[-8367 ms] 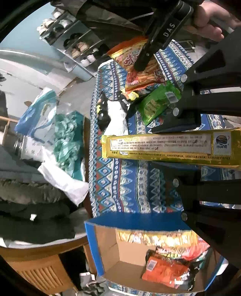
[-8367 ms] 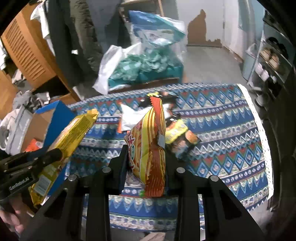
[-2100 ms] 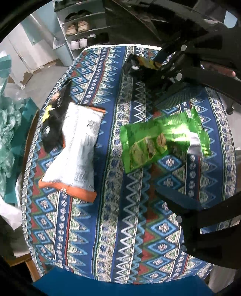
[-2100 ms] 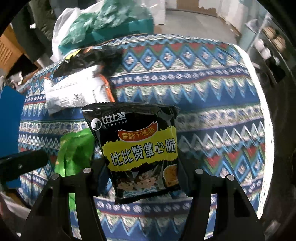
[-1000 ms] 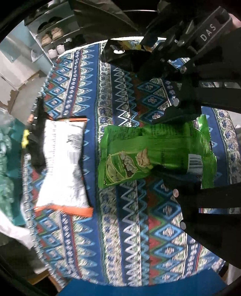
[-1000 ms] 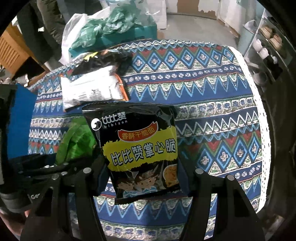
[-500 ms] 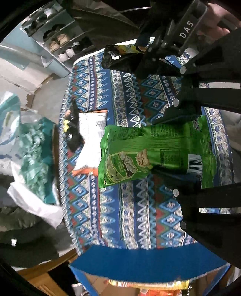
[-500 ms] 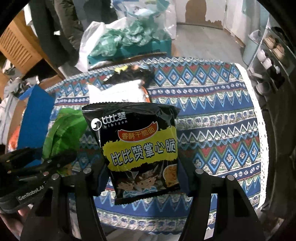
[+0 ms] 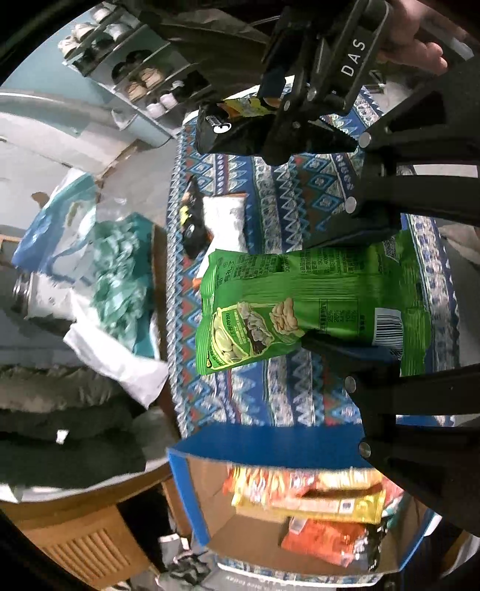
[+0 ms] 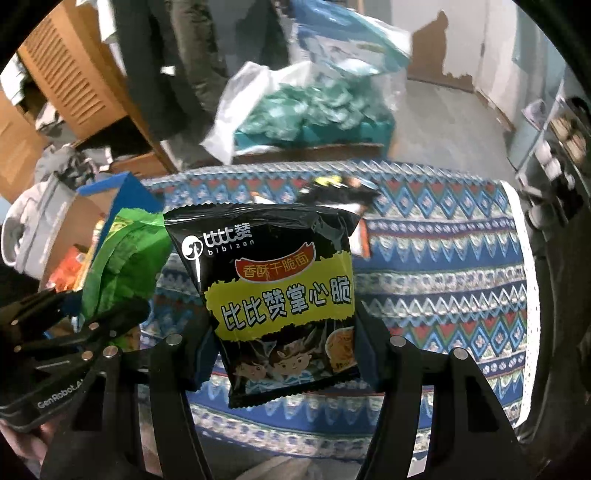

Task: Organize snacks
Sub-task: 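Lift and carry the green bag and black packet toward the box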

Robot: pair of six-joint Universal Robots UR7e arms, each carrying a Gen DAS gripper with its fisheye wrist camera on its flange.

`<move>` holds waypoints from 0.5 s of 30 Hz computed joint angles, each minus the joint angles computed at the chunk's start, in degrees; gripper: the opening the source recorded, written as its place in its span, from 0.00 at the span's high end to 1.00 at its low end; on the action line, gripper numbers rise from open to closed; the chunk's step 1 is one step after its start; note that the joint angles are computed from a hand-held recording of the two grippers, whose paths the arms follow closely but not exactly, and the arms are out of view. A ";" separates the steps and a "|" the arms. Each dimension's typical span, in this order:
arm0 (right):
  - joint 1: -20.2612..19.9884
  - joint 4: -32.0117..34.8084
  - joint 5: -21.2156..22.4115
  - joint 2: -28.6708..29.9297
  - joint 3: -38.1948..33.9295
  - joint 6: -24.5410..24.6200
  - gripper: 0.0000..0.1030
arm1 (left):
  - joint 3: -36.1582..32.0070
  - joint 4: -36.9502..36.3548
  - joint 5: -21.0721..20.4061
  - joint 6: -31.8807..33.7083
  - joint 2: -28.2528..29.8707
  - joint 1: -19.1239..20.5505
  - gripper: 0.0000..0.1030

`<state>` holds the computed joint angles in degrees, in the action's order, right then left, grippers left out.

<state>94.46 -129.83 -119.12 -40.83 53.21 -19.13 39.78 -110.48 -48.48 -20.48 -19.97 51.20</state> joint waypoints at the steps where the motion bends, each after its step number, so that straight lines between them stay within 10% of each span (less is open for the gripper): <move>1: 0.40 0.21 0.02 0.40 -0.38 -0.11 0.40 | 1.25 -1.02 0.42 0.33 -0.89 0.05 0.57; 15: 5.00 4.23 2.66 7.75 -8.63 -0.79 0.40 | 12.58 -8.18 3.90 -0.14 -10.28 2.20 0.57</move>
<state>99.46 -125.60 -116.45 -33.09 44.59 -19.93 52.36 -118.65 -44.58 -20.61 -30.25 53.40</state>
